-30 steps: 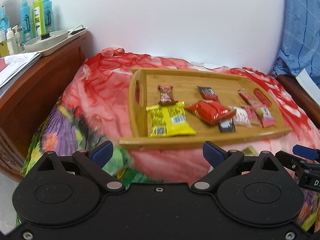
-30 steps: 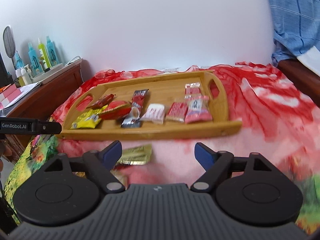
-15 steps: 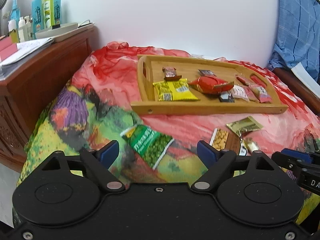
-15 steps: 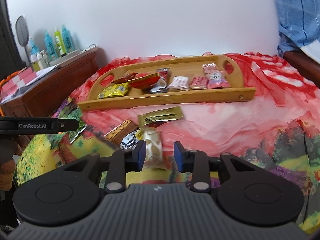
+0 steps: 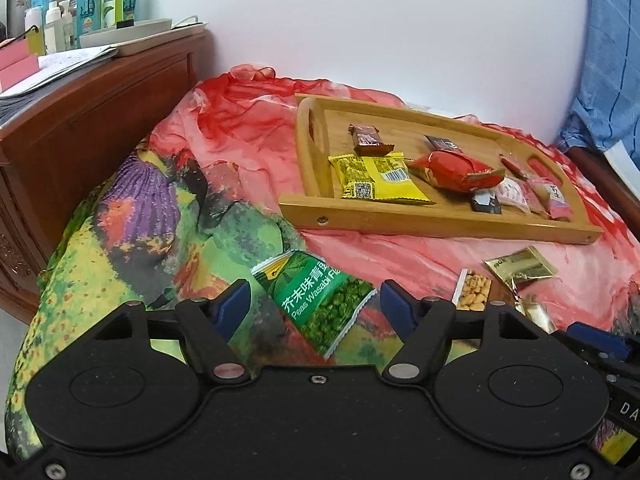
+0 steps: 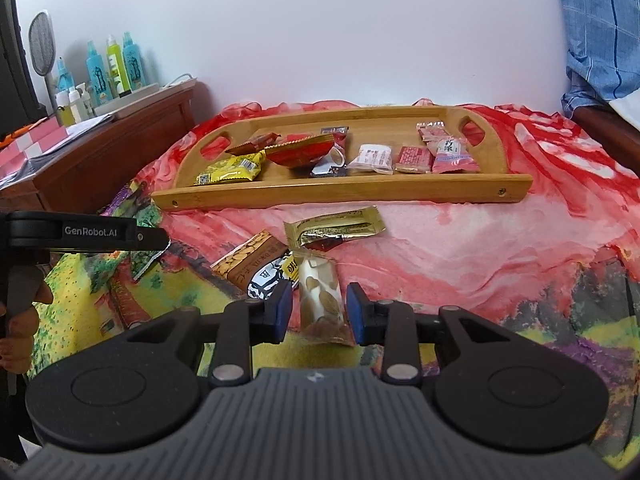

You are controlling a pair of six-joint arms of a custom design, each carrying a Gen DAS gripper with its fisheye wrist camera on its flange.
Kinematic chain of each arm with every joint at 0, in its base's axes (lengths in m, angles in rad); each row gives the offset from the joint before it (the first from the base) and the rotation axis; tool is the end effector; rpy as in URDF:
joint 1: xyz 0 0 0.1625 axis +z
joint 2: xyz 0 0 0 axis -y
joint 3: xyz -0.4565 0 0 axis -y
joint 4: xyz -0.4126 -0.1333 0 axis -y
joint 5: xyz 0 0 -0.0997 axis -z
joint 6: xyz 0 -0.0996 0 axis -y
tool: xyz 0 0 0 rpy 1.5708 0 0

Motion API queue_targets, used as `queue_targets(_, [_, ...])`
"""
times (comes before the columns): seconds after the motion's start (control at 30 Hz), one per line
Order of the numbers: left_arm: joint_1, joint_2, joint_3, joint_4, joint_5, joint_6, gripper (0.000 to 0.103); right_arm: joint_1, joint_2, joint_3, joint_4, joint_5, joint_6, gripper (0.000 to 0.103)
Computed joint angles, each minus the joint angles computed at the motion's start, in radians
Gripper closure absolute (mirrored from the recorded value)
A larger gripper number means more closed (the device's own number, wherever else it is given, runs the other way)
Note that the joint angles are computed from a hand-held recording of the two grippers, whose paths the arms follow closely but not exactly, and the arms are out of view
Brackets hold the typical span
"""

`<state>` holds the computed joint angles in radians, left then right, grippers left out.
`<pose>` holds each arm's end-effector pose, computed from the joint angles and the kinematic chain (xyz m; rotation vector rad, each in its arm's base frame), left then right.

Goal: Organize snacks
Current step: 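Grasp the green wasabi-pea bag with the left tool while the right tool grasps a clear peanut-candy packet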

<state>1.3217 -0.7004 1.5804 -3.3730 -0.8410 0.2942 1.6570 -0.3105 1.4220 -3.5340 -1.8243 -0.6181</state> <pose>0.0133 -0.7580 0.1733 0.1872 2.2205 -1.0686 0.1730 -0.7437 -0.0564 0.7267 -2.3965 1.0105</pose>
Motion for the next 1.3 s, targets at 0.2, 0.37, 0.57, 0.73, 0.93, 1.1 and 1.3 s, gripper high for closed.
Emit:
queue_targets(0.2, [0.011, 0.024, -0.029, 0.028, 0.011, -0.01, 0.036, 0.004, 0.024, -0.036, 0.015, -0.015, 0.003, 0.064])
queue_targets(0.37, [0.009, 0.037, -0.034, 0.003, 0.013, 0.027, 0.036, 0.004, 0.041, -0.06, 0.026, -0.027, 0.0, 0.064])
queue_targets(0.57, [0.011, 0.04, -0.043, 0.004, 0.003, 0.008, 0.035, 0.003, 0.054, -0.081, 0.022, -0.027, -0.004, 0.061])
queue_targets(0.73, [0.01, 0.052, -0.054, -0.011, 0.012, 0.02, 0.037, 0.002, 0.063, -0.091, 0.023, -0.029, -0.033, 0.05])
queue_targets(0.93, [0.003, 0.059, -0.055, -0.031, 0.024, 0.049, 0.054, 0.004, 0.071, -0.092, 0.006, -0.034, -0.088, 0.049])
queue_targets(1.1, [-0.001, 0.056, -0.052, -0.026, 0.019, 0.063, 0.061, 0.005, 0.068, -0.09, 0.009, -0.034, -0.073, 0.049])
queue_targets(1.3, [-0.007, 0.043, -0.028, -0.046, -0.005, 0.056, 0.073, 0.006, 0.059, -0.088, 0.031, -0.034, -0.06, 0.058])
